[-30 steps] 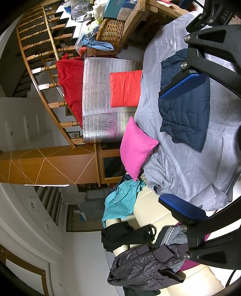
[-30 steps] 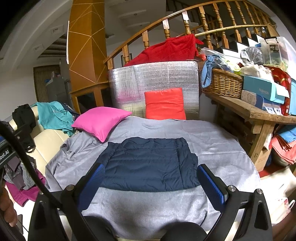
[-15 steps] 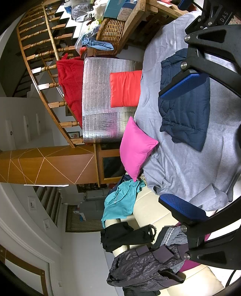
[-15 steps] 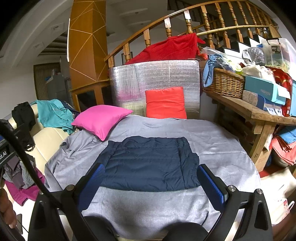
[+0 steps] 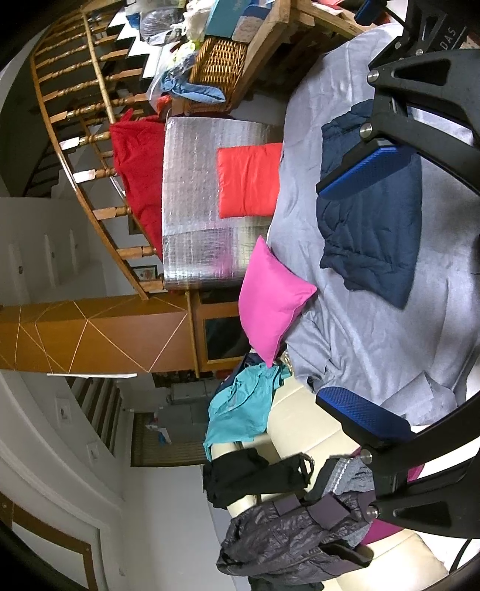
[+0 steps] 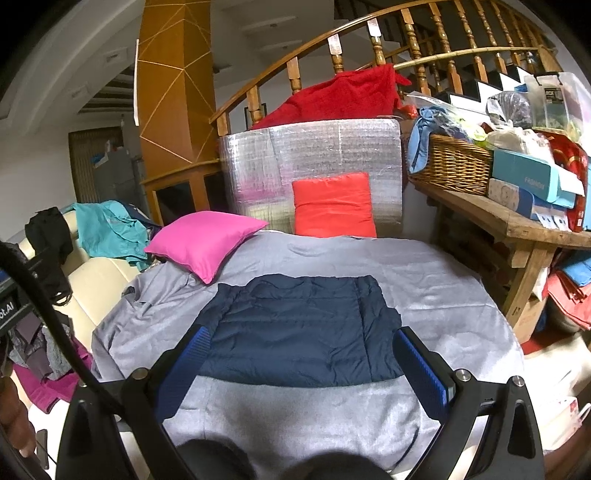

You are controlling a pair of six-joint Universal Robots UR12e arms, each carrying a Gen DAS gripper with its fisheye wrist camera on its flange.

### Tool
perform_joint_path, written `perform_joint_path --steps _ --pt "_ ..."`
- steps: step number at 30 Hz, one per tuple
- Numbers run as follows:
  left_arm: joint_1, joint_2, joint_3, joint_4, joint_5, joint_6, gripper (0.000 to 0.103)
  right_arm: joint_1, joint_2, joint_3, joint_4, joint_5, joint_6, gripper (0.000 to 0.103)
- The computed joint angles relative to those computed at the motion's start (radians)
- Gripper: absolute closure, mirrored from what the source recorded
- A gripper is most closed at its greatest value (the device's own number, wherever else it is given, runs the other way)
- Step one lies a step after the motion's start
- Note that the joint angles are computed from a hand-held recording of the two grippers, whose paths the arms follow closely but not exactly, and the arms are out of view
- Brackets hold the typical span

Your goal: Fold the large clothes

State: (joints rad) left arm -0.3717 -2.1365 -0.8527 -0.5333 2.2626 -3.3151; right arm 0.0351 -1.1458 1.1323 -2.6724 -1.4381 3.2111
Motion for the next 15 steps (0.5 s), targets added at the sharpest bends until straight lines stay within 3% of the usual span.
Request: perform_joint_path --steps 15 --pt "0.009 -0.069 0.123 -0.084 -0.038 0.0 0.002 -0.002 0.066 -0.106 0.07 -0.014 0.013 0.002"
